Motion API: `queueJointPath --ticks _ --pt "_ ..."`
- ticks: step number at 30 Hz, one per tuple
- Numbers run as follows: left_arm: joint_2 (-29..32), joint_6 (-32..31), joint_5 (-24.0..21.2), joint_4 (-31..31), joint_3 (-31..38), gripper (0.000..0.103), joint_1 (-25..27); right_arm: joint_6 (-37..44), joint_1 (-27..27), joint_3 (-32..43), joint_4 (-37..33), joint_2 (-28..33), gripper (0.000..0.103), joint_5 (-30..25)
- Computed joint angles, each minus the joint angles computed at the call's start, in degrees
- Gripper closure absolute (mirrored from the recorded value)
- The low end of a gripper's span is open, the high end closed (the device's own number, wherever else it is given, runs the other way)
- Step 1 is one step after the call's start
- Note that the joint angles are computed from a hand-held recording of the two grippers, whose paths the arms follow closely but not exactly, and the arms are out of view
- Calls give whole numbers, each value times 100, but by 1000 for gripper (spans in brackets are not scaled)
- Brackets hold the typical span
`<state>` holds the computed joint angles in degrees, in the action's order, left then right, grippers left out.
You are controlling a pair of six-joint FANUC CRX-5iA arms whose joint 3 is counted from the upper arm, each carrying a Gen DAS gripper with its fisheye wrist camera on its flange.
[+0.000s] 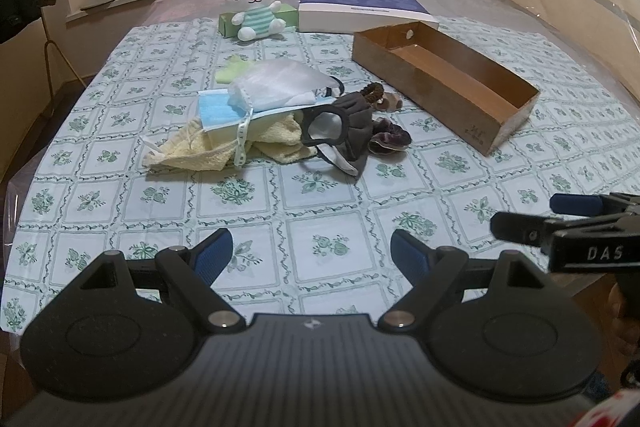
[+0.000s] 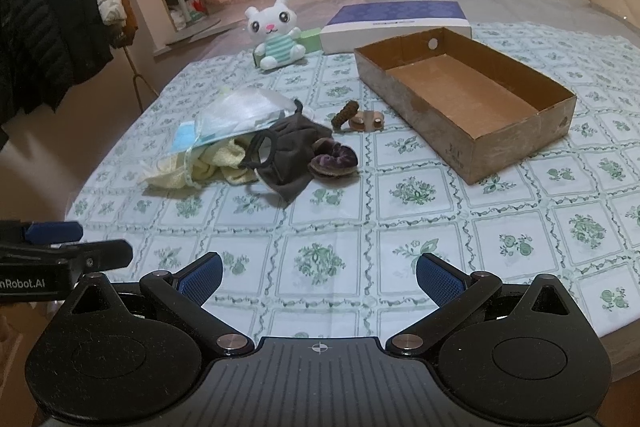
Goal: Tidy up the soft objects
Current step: 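Reach the right gripper to the purple scrunchie and close on it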
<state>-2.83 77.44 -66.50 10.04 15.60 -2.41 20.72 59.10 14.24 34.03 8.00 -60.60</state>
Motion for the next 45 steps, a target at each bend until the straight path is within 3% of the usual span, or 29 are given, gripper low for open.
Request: queueJointPath --ticks 10,20,35,45 --pt "239 43 198 -4 99 23 92 -86 -261 -297 396 11 4 659" --pt "700 -1 466 19 351 28 63 472 -706 146 286 511 14 1079" --pt "1700 84 598 -120 1151 32 -94 1437 -1298 1190 -468 1512 27 1146" --pt "2060 219 501 -195 1432 35 -109 1716 -1483 1582 -986 1959 35 1127"
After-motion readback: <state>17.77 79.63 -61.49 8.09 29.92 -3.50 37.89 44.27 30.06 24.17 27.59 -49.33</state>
